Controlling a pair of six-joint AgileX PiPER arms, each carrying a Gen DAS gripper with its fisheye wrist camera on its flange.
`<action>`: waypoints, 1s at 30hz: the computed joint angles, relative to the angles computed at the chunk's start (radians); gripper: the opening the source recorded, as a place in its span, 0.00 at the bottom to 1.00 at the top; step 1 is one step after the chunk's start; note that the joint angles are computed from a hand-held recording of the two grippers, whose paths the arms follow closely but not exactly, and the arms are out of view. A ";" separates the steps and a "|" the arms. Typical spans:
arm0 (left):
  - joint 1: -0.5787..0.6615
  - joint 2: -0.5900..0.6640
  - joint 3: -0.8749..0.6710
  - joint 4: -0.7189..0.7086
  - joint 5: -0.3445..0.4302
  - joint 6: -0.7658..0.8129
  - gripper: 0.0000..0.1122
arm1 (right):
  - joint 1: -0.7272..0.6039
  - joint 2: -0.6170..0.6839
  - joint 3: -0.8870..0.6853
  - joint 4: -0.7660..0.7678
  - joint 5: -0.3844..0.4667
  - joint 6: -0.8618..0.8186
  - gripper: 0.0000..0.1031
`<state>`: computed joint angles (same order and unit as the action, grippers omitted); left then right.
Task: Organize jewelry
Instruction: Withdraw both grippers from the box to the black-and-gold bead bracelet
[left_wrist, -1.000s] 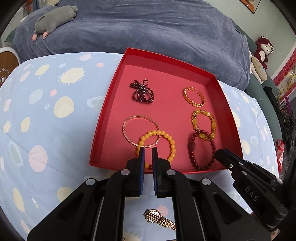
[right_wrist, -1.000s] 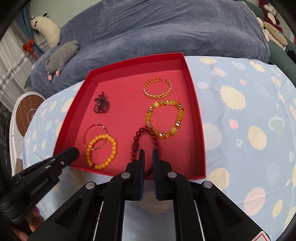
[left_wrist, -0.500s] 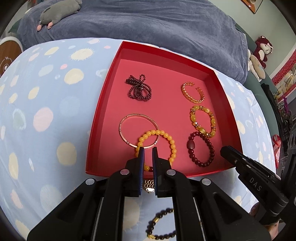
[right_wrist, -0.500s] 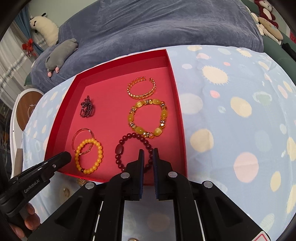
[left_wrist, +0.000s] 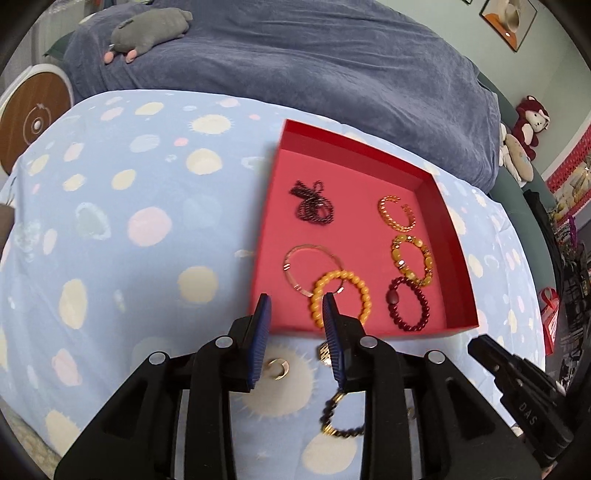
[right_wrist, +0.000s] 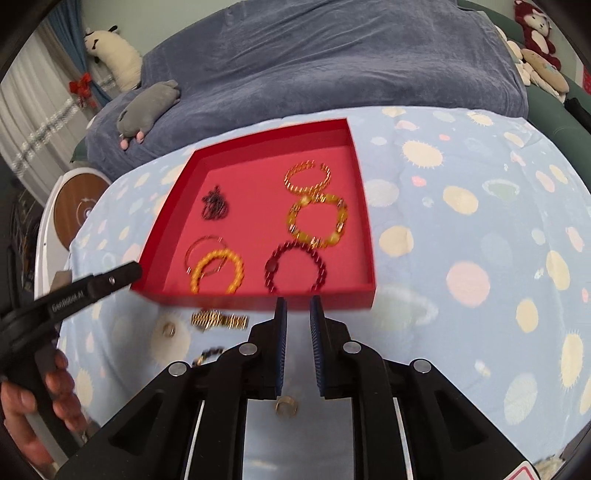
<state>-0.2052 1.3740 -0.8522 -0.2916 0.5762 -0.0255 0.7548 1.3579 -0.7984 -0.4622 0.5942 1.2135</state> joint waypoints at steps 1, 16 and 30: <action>0.016 -0.020 0.018 -0.008 0.005 0.008 0.25 | 0.024 -0.004 0.012 0.001 0.000 0.019 0.15; 0.103 -0.161 0.247 -0.031 0.020 0.080 0.25 | 0.224 0.034 0.087 -0.026 -0.027 0.249 0.15; 0.030 -0.160 0.286 -0.008 -0.010 0.034 0.25 | 0.166 0.189 -0.020 0.030 -0.064 0.129 0.15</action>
<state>-0.1749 1.2145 -0.5663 -0.2992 0.5662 0.0085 0.9204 1.5471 -0.8188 -0.4326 0.5303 1.3426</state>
